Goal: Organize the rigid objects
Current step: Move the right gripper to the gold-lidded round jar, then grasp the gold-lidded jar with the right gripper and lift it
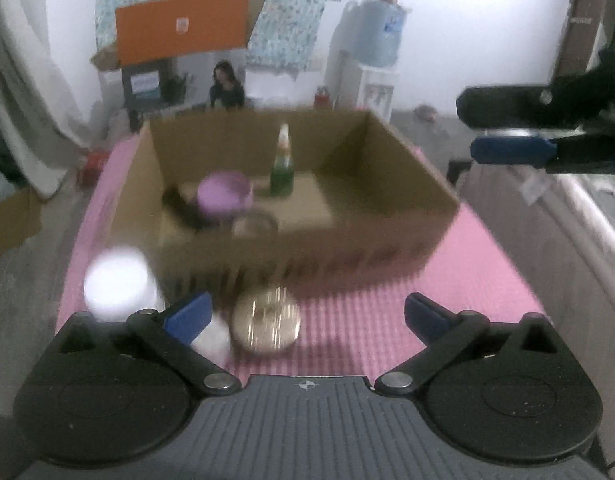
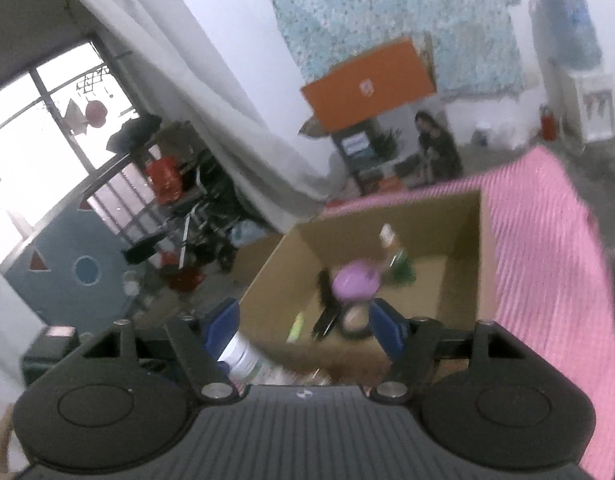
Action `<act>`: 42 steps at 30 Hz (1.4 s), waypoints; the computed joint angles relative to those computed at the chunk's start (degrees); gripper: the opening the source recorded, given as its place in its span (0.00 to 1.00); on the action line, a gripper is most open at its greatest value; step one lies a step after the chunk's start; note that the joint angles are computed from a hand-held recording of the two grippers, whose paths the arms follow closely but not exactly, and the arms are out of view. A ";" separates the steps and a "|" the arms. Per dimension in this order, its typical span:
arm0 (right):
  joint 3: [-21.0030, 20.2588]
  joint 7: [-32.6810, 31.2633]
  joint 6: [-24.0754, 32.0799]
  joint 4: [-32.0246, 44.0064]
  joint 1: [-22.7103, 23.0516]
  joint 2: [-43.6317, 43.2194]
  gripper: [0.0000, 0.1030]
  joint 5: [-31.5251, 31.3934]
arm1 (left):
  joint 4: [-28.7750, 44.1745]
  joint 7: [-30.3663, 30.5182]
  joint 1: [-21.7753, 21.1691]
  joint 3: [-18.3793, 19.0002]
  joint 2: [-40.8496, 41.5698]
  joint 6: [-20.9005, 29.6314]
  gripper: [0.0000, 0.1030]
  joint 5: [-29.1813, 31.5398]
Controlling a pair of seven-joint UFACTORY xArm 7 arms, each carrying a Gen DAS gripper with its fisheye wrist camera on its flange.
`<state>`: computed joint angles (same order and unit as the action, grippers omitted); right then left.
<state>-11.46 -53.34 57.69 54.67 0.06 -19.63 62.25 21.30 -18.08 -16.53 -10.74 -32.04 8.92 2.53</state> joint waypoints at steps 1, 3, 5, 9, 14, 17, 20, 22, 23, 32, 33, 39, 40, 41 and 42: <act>0.30 0.33 0.04 -1.36 0.11 -0.52 0.72 -0.02 | -1.00 0.08 -0.35 0.14 0.42 -0.22 1.00 -0.13; 1.25 1.67 -0.40 -3.77 0.53 -0.76 0.72 -0.40 | -2.45 0.34 -0.45 0.32 1.03 -0.39 1.00 -0.03; 2.49 3.98 -0.96 -4.86 1.14 0.45 0.72 -1.30 | -2.76 -0.23 1.00 -1.22 2.84 -1.13 1.00 1.01; 4.65 7.78 -2.00 -5.17 2.12 3.70 0.72 -3.40 | -2.57 -3.04 6.43 -6.15 6.69 -4.44 0.98 5.26; 7.00 9.54 -4.60 -3.33 3.13 8.80 0.62 -4.17 | -3.20 -3.30 9.82 -7.63 9.83 -9.93 0.94 8.07; 8.18 10.42 -5.40 -2.09 3.42 11.77 0.57 -3.96 | -2.54 -1.62 9.15 -5.70 12.36 -11.82 0.91 8.13; 9.20 10.57 -5.99 -0.66 3.28 14.26 0.55 -4.14 | -1.95 0.06 7.60 -3.65 14.48 -13.35 0.90 7.08; 9.81 10.36 -6.27 0.10 3.14 15.48 0.54 -4.16 | -1.58 1.10 7.55 -3.22 15.55 -14.27 0.87 6.46; 10.09 10.23 -6.34 0.54 3.06 16.21 0.54 -4.30 | -1.58 1.54 7.41 -3.04 15.95 -14.83 0.87 6.10; 11.45 11.30 -4.07 1.88 1.98 17.80 0.54 -5.59 | -1.56 4.84 -8.47 14.26 18.53 -19.39 0.79 3.96; 11.47 11.43 -4.20 1.76 1.94 17.58 0.54 -5.86 | -1.53 4.89 -8.85 14.39 18.62 -19.48 0.78 3.82; 10.72 12.43 -4.56 0.13 1.40 15.52 0.54 -7.79 | -1.33 5.89 -15.16 19.40 18.10 -19.08 0.76 4.86; 10.53 12.63 -4.63 -0.14 1.32 15.18 0.54 -8.15 | -1.25 6.19 -16.13 20.16 18.12 -19.12 0.76 4.98; 10.30 12.85 -4.61 -0.51 1.21 14.72 0.54 -8.58 | -1.14 6.39 -17.16 20.81 18.15 -19.14 0.76 5.06; 10.08 13.06 -4.67 -0.97 1.10 14.20 0.54 -9.02 | -1.15 6.59 -18.44 21.71 18.00 -19.10 0.76 5.22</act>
<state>-1.38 -40.28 53.02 53.70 1.16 -5.43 53.23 20.14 -11.50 -34.97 10.97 -14.03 -10.18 7.75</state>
